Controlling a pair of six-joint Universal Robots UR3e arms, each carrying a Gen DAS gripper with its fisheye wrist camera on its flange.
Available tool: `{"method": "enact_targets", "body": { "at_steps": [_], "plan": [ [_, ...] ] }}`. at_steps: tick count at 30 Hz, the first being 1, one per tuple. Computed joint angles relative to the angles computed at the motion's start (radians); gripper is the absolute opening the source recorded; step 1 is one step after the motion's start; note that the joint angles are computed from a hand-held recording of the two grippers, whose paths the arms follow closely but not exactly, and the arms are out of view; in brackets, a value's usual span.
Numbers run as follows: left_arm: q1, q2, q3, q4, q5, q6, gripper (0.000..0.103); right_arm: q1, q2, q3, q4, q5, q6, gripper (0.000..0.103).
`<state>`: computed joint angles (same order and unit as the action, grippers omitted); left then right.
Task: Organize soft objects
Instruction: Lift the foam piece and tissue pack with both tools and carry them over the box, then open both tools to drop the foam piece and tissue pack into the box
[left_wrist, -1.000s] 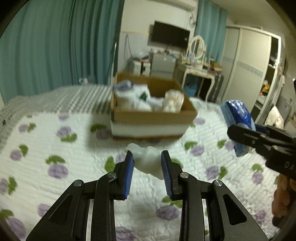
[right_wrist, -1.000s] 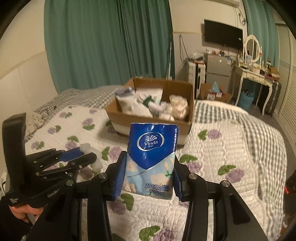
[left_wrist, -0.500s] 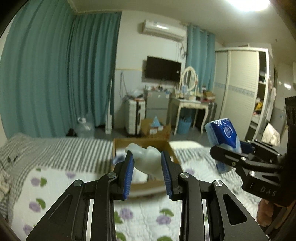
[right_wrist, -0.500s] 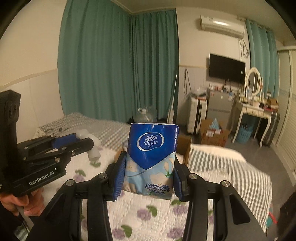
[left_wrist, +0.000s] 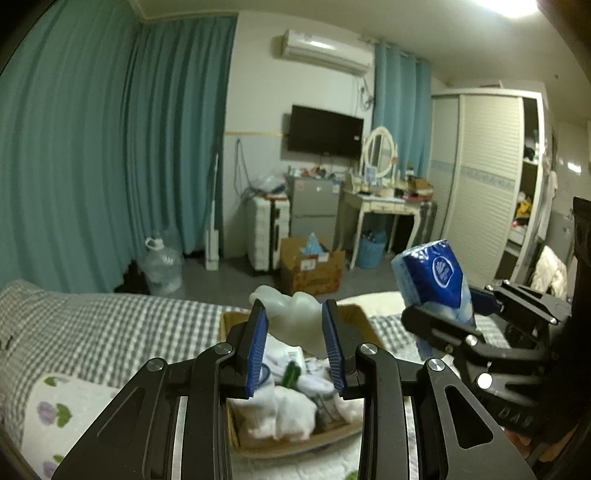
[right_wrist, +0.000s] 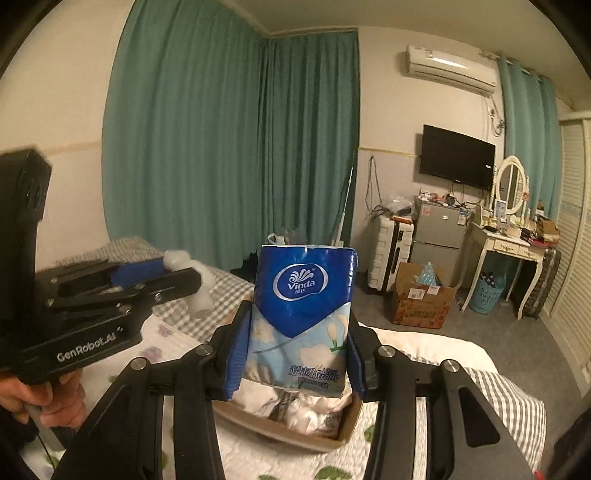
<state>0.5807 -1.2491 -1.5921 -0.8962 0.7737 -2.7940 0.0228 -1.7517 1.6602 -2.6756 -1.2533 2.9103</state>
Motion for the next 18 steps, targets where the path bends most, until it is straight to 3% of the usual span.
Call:
{"method": "enact_targets", "body": {
  "at_steps": [7,18],
  "plan": [
    [-0.174,-0.271,0.095,0.129,0.166,-0.057,0.030,0.021,0.251,-0.097,-0.052,-0.052,-0.047,0.045],
    [-0.226,-0.411,0.116,0.104,0.244,-0.043,0.035,0.002,0.463,-0.156,-0.027,-0.062,-0.127,0.047]
  ]
}}
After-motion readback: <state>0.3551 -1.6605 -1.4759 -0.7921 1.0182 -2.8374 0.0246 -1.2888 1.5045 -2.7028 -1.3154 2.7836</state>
